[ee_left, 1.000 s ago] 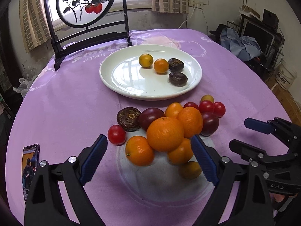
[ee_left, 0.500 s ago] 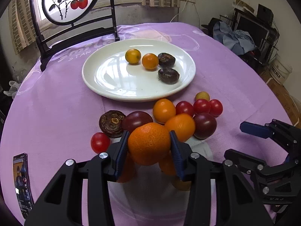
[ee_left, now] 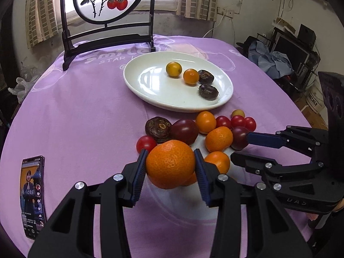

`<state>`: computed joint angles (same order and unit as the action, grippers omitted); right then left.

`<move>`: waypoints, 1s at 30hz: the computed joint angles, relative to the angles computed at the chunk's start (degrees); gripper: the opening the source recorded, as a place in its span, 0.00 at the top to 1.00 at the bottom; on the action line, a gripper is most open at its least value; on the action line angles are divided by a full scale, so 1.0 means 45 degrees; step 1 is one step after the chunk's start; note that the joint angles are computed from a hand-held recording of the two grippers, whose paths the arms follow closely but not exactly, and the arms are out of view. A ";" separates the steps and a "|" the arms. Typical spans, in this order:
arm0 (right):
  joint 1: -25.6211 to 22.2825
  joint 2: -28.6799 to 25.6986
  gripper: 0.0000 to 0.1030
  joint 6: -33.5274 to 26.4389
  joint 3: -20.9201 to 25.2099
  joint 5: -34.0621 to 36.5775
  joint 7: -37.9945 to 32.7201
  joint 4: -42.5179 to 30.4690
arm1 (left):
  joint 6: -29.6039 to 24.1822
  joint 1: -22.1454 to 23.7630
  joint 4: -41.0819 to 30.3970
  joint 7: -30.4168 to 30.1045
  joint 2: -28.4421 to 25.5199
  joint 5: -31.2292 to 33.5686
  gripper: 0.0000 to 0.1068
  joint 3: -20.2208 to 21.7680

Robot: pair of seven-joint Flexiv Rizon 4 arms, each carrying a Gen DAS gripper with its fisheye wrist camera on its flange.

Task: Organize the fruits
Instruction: 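Place large mandarin on plate with left gripper while right gripper places small yellow citrus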

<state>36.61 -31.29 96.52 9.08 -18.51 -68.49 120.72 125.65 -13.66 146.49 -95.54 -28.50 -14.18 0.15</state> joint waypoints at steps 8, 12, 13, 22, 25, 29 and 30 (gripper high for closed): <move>-0.1443 -0.0247 0.56 -0.0747 0.1908 0.0154 -0.0112 0.0136 | 0.0304 0.0600 0.0175 -0.0326 -0.0088 0.0677 0.60 -0.0163; 0.0212 0.0030 0.56 -0.0406 0.0421 -0.0136 -0.0098 0.0630 | 0.0500 0.0813 0.0338 -0.0494 -0.0152 0.0968 0.60 -0.0173; 0.0973 0.0092 0.56 -0.0350 -0.0336 -0.0216 0.0038 0.0740 | 0.0483 0.0780 0.0353 -0.0507 -0.0154 0.0932 0.60 -0.0162; 0.1855 0.0400 0.75 0.0377 -0.1472 -0.0344 0.0244 0.1126 | -0.0101 0.0583 0.0166 -0.0151 0.0035 0.0772 0.60 -0.0088; 0.2747 0.0800 0.75 0.1418 -0.2814 0.0337 -0.0009 0.1328 | -0.0623 0.0436 -0.0143 0.0221 0.0390 0.0522 0.60 0.0031; 0.3638 0.0464 0.75 0.1920 -0.4262 0.1396 -0.0555 0.0483 | -0.1461 -0.0516 -0.1166 0.1244 0.0569 -0.0778 0.60 0.0702; 0.3505 0.0237 0.75 0.1829 -0.4260 0.1498 -0.0668 0.0078 | -0.1658 -0.0614 -0.1509 0.1511 0.0495 -0.0996 0.60 0.0784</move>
<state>52.38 -30.23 104.75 -10.10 -11.77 -71.50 121.07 118.19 -16.42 139.70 -88.74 -26.28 -18.66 3.68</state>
